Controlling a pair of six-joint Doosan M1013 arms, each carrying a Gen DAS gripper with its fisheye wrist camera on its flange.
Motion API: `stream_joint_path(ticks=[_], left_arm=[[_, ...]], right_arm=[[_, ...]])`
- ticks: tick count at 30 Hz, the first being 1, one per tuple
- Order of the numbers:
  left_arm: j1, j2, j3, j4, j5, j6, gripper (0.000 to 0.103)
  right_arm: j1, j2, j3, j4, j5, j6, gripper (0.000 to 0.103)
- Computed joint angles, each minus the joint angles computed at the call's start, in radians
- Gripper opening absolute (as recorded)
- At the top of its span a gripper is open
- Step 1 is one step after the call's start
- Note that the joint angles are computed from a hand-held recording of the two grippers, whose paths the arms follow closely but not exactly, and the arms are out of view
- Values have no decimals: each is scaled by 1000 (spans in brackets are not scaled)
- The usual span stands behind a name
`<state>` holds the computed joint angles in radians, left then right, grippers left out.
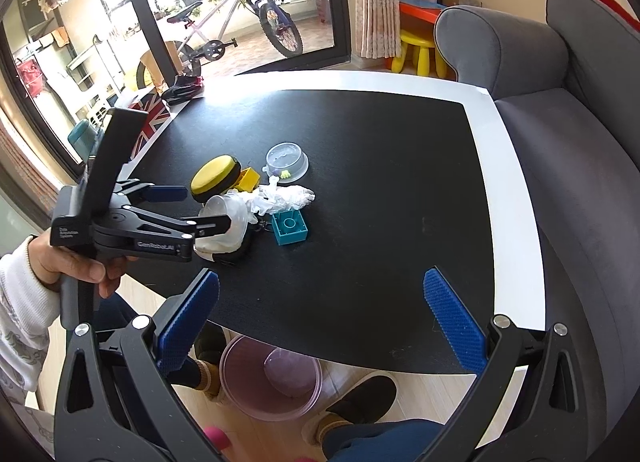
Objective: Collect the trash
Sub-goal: 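Reach the left tool to the clear plastic cup and close on it, then grasp the teal block with the right tool while the left tool lifts the cup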
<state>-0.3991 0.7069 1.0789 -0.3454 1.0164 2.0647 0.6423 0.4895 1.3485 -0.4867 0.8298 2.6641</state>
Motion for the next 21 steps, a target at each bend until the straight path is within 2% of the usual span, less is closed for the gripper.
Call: stream_joint_path(ticks=[3, 7, 21], left_arm=[[-3, 6, -3, 5, 4, -2, 77], [-3, 11, -7, -10, 22, 17, 56], [13, -9, 14, -62, 0, 67, 56]], right_arm=[[-1, 0, 0, 2, -1, -1, 100], [0, 1, -1, 4, 1, -1, 100], [-6, 15, -12, 25, -13, -33, 100]])
